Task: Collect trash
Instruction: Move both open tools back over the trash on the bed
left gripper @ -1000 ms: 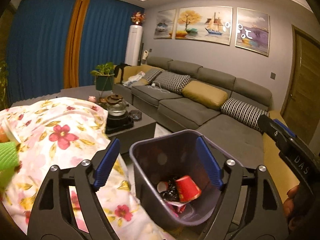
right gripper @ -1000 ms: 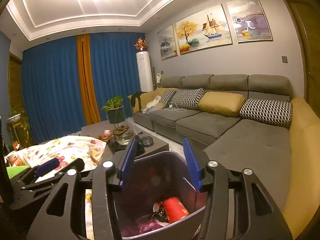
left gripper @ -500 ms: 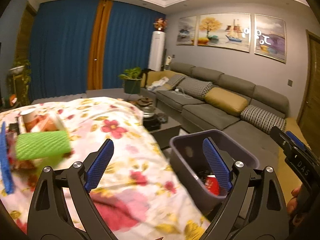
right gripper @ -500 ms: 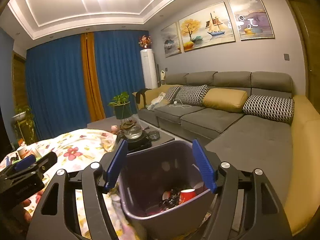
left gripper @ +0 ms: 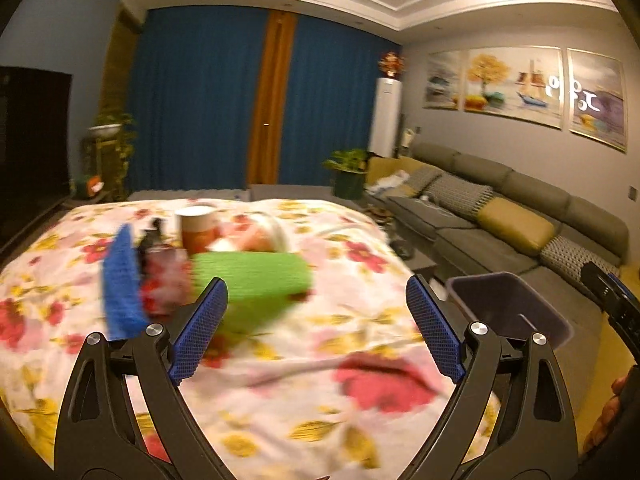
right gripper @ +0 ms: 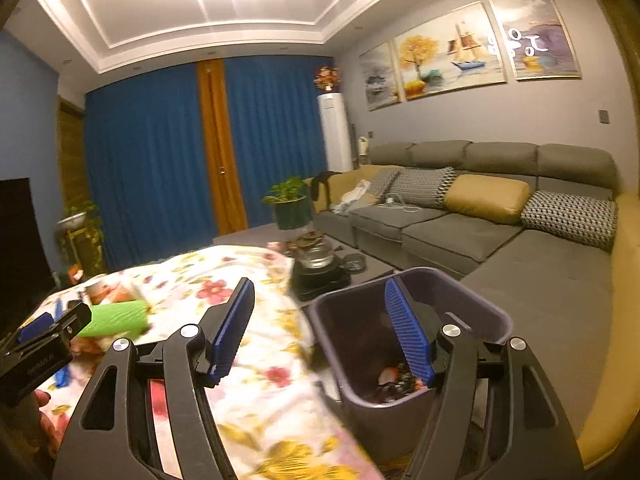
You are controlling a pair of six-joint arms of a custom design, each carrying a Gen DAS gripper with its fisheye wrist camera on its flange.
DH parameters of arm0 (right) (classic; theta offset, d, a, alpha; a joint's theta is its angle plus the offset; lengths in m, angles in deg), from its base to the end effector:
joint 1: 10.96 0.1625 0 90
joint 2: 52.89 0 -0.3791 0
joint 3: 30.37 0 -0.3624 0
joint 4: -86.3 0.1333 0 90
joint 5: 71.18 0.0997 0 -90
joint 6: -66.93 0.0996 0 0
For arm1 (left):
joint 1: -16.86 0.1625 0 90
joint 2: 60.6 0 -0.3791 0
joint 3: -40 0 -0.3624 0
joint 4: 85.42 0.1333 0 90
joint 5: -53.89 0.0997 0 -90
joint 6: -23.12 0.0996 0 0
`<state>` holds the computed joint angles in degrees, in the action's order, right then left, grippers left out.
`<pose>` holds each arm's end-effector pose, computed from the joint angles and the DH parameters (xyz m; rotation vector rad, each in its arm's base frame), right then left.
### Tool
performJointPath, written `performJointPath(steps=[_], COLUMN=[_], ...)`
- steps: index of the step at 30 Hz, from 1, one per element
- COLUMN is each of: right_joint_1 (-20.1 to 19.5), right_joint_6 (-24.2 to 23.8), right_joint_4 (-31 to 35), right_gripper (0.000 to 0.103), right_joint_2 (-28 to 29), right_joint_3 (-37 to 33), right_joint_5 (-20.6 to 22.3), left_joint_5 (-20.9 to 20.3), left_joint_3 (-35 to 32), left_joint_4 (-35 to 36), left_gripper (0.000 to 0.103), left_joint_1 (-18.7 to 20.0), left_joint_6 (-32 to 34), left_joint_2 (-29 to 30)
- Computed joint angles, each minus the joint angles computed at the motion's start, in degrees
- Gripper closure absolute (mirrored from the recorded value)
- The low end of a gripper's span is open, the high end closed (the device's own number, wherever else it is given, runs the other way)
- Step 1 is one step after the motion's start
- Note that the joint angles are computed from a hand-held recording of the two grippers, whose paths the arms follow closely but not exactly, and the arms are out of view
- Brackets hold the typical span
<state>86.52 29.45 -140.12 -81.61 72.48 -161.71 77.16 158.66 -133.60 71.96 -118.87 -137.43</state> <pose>0.2049 -0.5440 0.0380 0.9403 -2.2904 1.4423 -0.0482 -0.4620 0.1952 0.0033 1.7628 -1.5607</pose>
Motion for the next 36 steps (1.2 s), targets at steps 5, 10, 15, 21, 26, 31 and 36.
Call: performJointPath(steps=[5,10,15,21,26,31,36], right_joint_1=[1.9,3.9,5.6,7.5,9.0,10.7,12.4], right_joint_6=[0.0,0.0,-0.3,-0.5,-0.9,-0.9,-1.7], right_joint_4=[1.0,2.7,4.6,7.6,9.3,12.2,15.1], right_gripper=[0.036,0.036,0.036,0.036,0.036,0.036,0.036], right_joint_2=[1.5,3.3,5.0,7.5,9.9,12.5,15.5], right_joint_3=[-0.1,-1.0,-2.1,-5.0,-7.4,-10.4,-13.7], right_joint_5=[0.8,1.4,2.0,1.8,1.5,1.3,1.5], left_joint_5=[-3.2,-5.7,-7.2,-7.7,-7.5,-7.2,-6.6], left_joint_3=[6.2,11.5,14.7,17.2,17.3,16.6,15.6], left_joint_4=[-8.1,-15.8,-22.1,-27.8,-27.4,-25.5,-22.6], left_gripper=[0.014,0.014,0.014,0.014,0.014,0.014,0.014], left_joint_1=[-0.5,-0.9,-0.8,0.2,2.2,4.3,6.3], left_joint_6=[6.6,13.5,19.4,25.0,25.1,23.7,21.8], left_joint_2=[-6.8,-12.7,-16.7,-20.4,-22.3,-23.1,-24.0])
